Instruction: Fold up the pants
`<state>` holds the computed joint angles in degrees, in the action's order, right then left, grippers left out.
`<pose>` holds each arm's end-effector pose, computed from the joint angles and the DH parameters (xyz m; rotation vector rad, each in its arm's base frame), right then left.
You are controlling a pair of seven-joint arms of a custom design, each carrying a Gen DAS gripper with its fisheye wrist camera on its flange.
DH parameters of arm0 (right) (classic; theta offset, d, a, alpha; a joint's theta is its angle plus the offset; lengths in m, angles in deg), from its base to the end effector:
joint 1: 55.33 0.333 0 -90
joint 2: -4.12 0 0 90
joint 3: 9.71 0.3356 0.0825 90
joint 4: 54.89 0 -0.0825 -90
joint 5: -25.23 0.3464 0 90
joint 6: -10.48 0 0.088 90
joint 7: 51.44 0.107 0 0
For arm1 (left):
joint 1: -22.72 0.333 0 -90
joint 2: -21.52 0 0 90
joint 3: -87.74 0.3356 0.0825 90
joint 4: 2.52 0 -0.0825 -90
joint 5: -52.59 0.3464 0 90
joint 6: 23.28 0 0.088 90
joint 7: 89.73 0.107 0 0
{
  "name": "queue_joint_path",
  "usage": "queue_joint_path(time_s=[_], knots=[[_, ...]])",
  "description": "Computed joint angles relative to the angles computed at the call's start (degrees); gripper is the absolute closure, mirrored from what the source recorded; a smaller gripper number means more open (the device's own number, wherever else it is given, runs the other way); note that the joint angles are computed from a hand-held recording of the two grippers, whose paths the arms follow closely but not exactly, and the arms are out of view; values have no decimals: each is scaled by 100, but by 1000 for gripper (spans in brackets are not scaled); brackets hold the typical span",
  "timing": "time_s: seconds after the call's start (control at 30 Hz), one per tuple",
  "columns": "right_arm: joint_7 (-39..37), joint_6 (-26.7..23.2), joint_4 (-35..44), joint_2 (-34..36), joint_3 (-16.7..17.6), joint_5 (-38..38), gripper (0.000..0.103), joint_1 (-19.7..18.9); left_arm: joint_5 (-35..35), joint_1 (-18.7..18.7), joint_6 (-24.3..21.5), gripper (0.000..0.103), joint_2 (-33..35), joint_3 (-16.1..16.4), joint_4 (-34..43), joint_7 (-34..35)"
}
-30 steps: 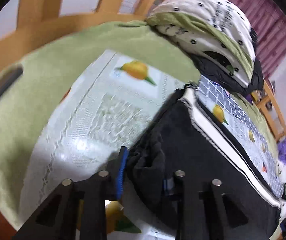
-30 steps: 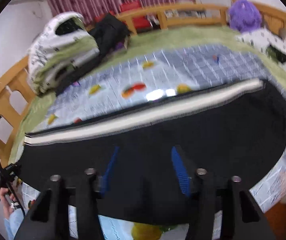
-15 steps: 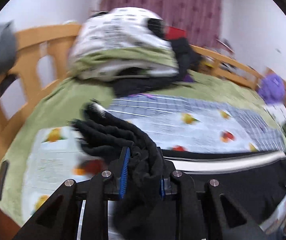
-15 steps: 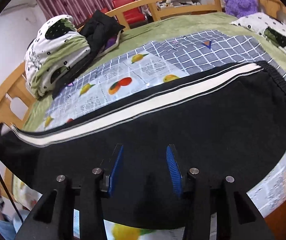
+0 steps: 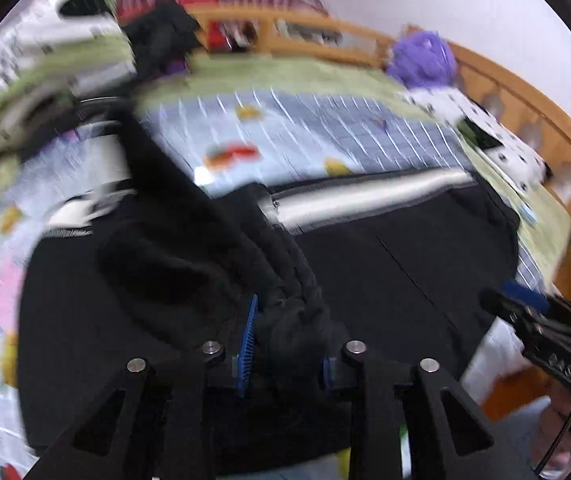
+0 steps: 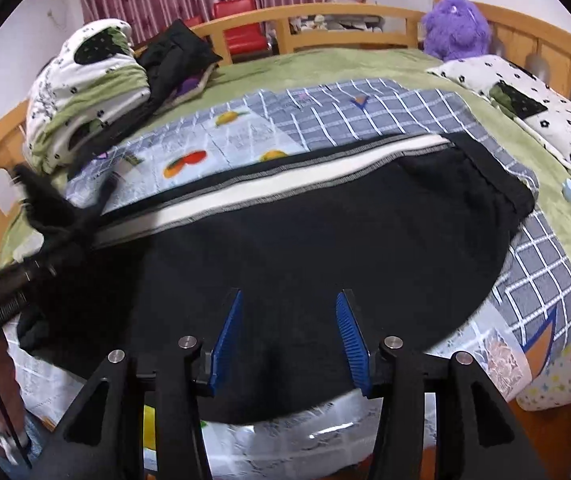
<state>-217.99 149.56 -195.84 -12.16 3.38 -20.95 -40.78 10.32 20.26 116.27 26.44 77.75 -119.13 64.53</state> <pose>0.3804 0.2014 0.4651 -1.0351 2.4078 -0.7350 0.5532 -0.1213 0.4762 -1.0395 2.7049 -0.9559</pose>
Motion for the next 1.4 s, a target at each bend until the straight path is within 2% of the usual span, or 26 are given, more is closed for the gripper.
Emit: queue_joint_path(time_s=[0.1,0.17,0.23,0.3,0.37,0.43,0.5,0.57,0.63,0.7,0.77,0.8,0.83,0.87,0.9,0.97,1.03,1.07,1.1,1.13,1.2,1.23,1.27,1.3,1.37,1.4], knots=[[-41,271,6,88,-68,5,55,-18,338,122,-533,69,84,109,167,-317],[-72,303,102,196,-54,-9,55,-21,204,299,-789,45,98,195,350,-246],[-77,396,263,375,-61,-111,54,-17,-42,504,-929,36,136,288,577,-97],[-134,580,441,584,-109,-205,54,16,-220,646,-957,35,269,329,833,-25],[-170,1010,655,876,-208,-363,54,41,-386,785,-737,35,364,351,984,25],[-150,1667,876,1231,-358,-502,54,50,-627,1022,-955,33,526,379,1261,230],[-269,1931,1152,1554,-475,-475,54,123,-709,1163,-897,32,760,399,1544,-11],[-176,1856,1484,1844,-581,-640,54,256,-753,1279,-765,32,940,358,1706,-133],[-270,1832,1728,2065,-698,-696,54,406,-560,1263,-197,32,1078,328,1725,-246],[-828,1730,2021,2345,-751,-376,55,545,-342,1248,378,32,1155,263,1680,-266],[-1498,1513,2274,2599,-755,115,57,661,-293,1317,653,32,1207,153,1664,-187],[-2051,1134,2525,2814,-645,563,65,675,-281,1383,654,32,1233,109,1694,-142],[-2201,830,2643,2887,-716,632,74,824,-275,1427,656,32,1245,64,1704,-110],[-2202,457,2774,2946,-790,448,80,1016,-272,1462,667,32,1252,27,1709,-69],[-2202,367,2787,2910,-871,227,91,1164,-274,1490,706,32,1234,0,1676,-25],[-1400,887,2303,2446,-1094,-519,94,1312,-262,1518,785,32,1215,-29,1653,9],[206,1517,1736,1886,-1191,-1772,96,1231,-361,1583,775,32,1209,-69,1683,71],[682,1751,1462,1600,-1182,-2044,96,1129,-417,1613,731,31,1210,-82,1701,80],[756,1865,1315,1513,-1137,-1969,96,1040,-426,1635,633,31,1238,-73,1759,33],[429,1965,1265,1578,-1088,-1568,96,969,-383,1636,549,31,1274,-53,1819,-42],[-1116,2173,1258,1875,-817,59,94,689,-154,1609,338,31,1389,16,1975,-331],[-1579,2127,1333,2073,-760,533,94,688,-44,1593,300,32,1424,38,2017,-459],[-1804,1915,1423,2089,-888,604,93,886,52,1582,289,32,1456,50,2049,-562],[-1811,1834,1443,2048,-867,402,91,884,123,1581,304,32,1478,54,2070,-641],[-1730,1867,1398,1904,-875,105,77,896,142,1626,345,31,1502,18,2102,-692],[-1172,1866,1376,1822,-909,-396,58,896,135,1652,356,31,1518,0,2121,-706]])
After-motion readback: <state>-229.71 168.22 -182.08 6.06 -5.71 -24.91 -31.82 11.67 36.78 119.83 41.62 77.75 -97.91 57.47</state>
